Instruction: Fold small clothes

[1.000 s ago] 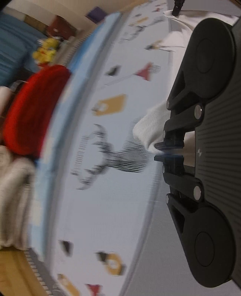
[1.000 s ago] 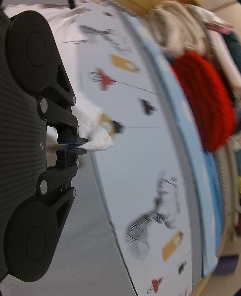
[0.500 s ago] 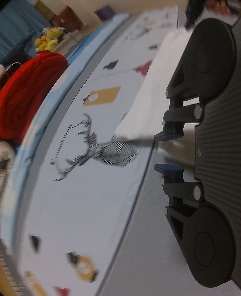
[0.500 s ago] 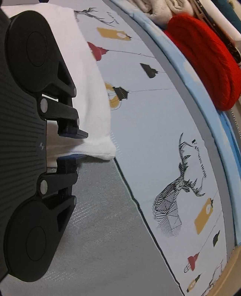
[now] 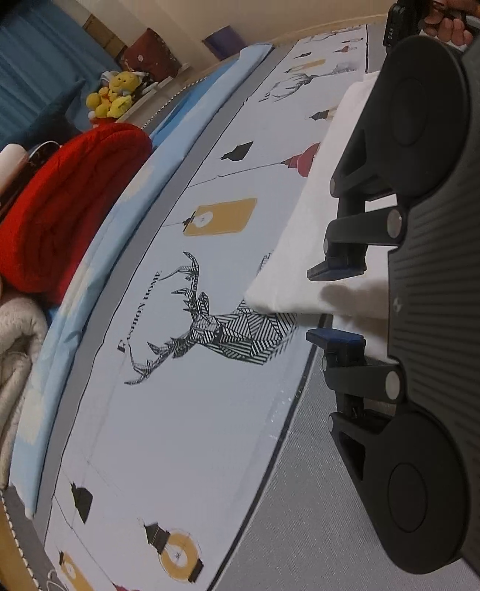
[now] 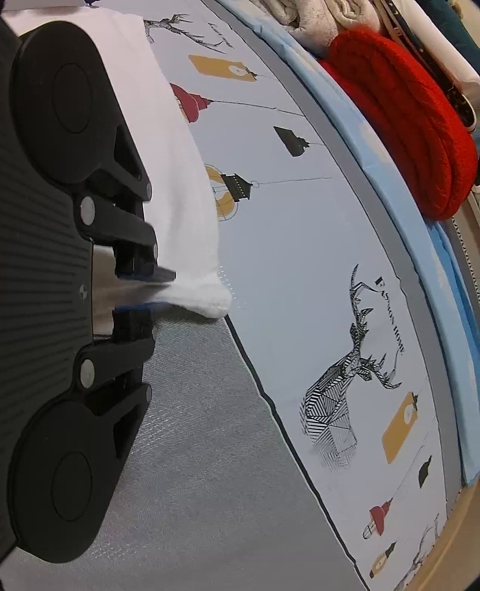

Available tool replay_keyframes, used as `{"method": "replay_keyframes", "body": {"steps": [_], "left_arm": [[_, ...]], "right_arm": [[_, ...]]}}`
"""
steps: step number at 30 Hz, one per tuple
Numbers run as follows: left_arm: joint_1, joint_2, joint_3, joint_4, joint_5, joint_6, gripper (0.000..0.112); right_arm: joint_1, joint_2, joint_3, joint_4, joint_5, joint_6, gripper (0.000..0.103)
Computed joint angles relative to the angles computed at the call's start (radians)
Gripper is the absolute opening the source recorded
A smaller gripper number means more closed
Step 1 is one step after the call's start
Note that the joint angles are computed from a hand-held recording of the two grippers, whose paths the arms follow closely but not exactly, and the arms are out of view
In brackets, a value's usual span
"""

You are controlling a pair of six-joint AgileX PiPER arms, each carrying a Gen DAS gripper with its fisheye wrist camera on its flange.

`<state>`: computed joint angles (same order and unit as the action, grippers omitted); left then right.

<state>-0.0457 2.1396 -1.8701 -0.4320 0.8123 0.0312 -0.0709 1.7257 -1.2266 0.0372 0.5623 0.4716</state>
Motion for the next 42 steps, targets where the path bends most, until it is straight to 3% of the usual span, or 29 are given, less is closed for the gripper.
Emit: {"method": "replay_keyframes", "body": {"steps": [9, 11, 12, 13, 20, 21, 23, 25, 27, 30, 32, 33, 37, 40, 42], "left_arm": [[-0.041, 0.071, -0.047, 0.051, -0.047, -0.016, 0.029], [-0.041, 0.079, -0.050, 0.042, -0.053, -0.001, 0.020], [-0.040, 0.081, -0.052, 0.039, -0.053, 0.011, 0.008], [-0.041, 0.077, -0.050, 0.040, -0.059, 0.027, 0.005], [-0.031, -0.055, 0.104, 0.072, -0.232, 0.044, 0.003], [-0.024, -0.057, 0.102, 0.079, -0.221, 0.034, 0.004], [-0.005, -0.035, 0.054, 0.072, -0.131, 0.022, 0.005], [0.011, -0.029, 0.031, 0.052, -0.060, 0.022, 0.017], [0.015, -0.067, 0.056, 0.081, -0.037, 0.024, 0.020], [0.030, -0.090, -0.003, 0.119, 0.171, 0.045, 0.022], [0.053, -0.143, 0.039, 0.087, 0.237, 0.104, 0.023], [0.067, -0.184, 0.085, 0.061, 0.257, 0.146, 0.026], [0.121, -0.327, 0.296, -0.018, 0.305, 0.268, 0.041], [0.139, -0.377, 0.444, -0.043, 0.291, 0.355, 0.044], [0.121, -0.361, 0.462, 0.019, 0.308, 0.321, 0.042]], "right_arm": [[-0.001, -0.009, 0.015, 0.014, -0.054, -0.046, 0.004], [0.003, -0.016, 0.022, -0.013, -0.073, -0.024, 0.003], [0.002, -0.022, 0.027, -0.011, -0.088, -0.024, 0.003], [0.002, -0.029, 0.032, -0.011, -0.105, -0.023, 0.003], [0.019, -0.099, 0.099, -0.031, -0.311, -0.002, 0.003], [0.030, -0.092, 0.087, -0.103, -0.301, 0.066, 0.004], [0.039, -0.054, 0.024, -0.164, -0.194, 0.137, 0.006], [0.028, -0.028, -0.013, -0.087, -0.096, 0.093, 0.008], [0.024, -0.049, -0.004, -0.063, -0.053, 0.083, 0.008], [0.000, -0.137, 0.050, 0.050, -0.011, -0.057, 0.009], [-0.017, -0.190, 0.055, 0.098, 0.087, -0.126, 0.009], [-0.024, -0.218, 0.065, 0.124, 0.126, -0.155, 0.010], [-0.015, -0.370, 0.188, 0.171, 0.224, -0.263, 0.036], [-0.014, -0.426, 0.288, 0.180, 0.236, -0.323, 0.036], [-0.019, -0.408, 0.318, 0.183, 0.263, -0.328, 0.036]]}}
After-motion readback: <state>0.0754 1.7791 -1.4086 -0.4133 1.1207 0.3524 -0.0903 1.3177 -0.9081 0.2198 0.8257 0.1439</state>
